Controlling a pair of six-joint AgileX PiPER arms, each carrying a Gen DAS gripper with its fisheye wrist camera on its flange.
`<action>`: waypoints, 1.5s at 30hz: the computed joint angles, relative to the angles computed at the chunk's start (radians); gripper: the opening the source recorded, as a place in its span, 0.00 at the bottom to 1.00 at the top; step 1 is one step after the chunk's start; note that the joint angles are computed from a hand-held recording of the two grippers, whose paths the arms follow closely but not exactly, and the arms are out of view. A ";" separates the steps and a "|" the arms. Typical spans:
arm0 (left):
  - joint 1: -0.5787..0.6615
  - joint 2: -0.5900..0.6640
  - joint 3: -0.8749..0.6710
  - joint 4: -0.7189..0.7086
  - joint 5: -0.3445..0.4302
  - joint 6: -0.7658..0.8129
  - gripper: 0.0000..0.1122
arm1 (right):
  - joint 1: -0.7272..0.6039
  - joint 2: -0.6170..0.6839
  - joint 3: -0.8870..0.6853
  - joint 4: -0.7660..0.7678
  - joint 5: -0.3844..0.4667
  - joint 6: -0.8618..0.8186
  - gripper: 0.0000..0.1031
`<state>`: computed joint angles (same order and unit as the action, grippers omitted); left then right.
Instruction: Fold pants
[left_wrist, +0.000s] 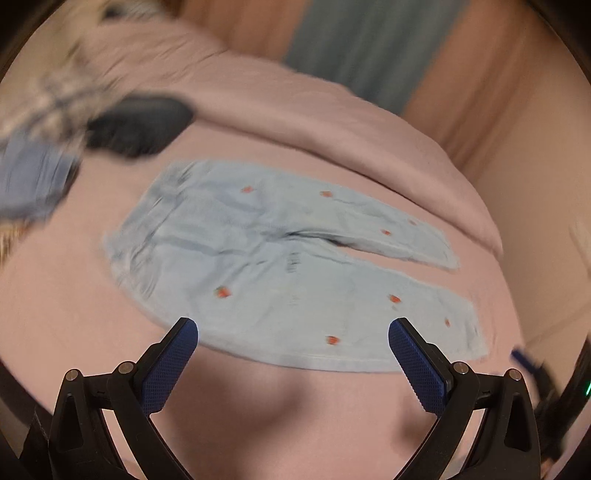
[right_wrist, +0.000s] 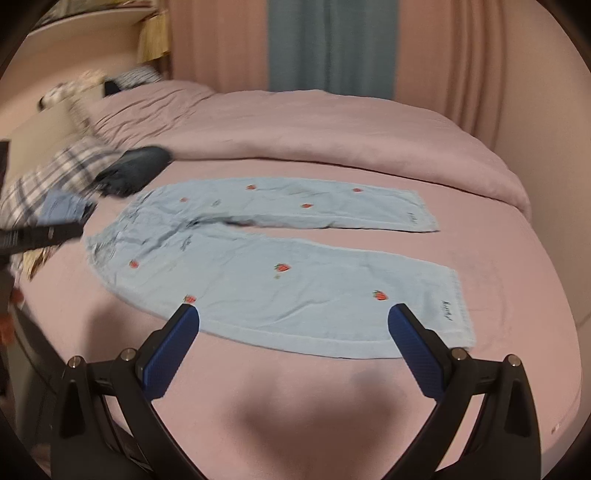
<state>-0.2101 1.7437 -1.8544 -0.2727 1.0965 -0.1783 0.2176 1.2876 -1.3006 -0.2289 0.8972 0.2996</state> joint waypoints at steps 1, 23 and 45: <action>0.024 -0.003 0.029 -0.010 -0.019 -0.008 0.92 | 0.006 0.008 0.016 0.010 -0.019 -0.026 0.99; 0.304 0.186 0.161 -0.268 -0.207 0.106 0.08 | 0.220 0.464 -0.066 -0.016 -0.261 -0.376 0.04; 0.136 0.330 -0.159 0.146 -0.089 0.198 0.66 | 0.104 0.540 -0.304 0.484 -0.127 -0.485 0.12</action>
<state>-0.0745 2.0741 -2.0133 -0.1264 1.0074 0.0193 0.3221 1.8275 -1.6044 0.2551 0.7700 -0.1855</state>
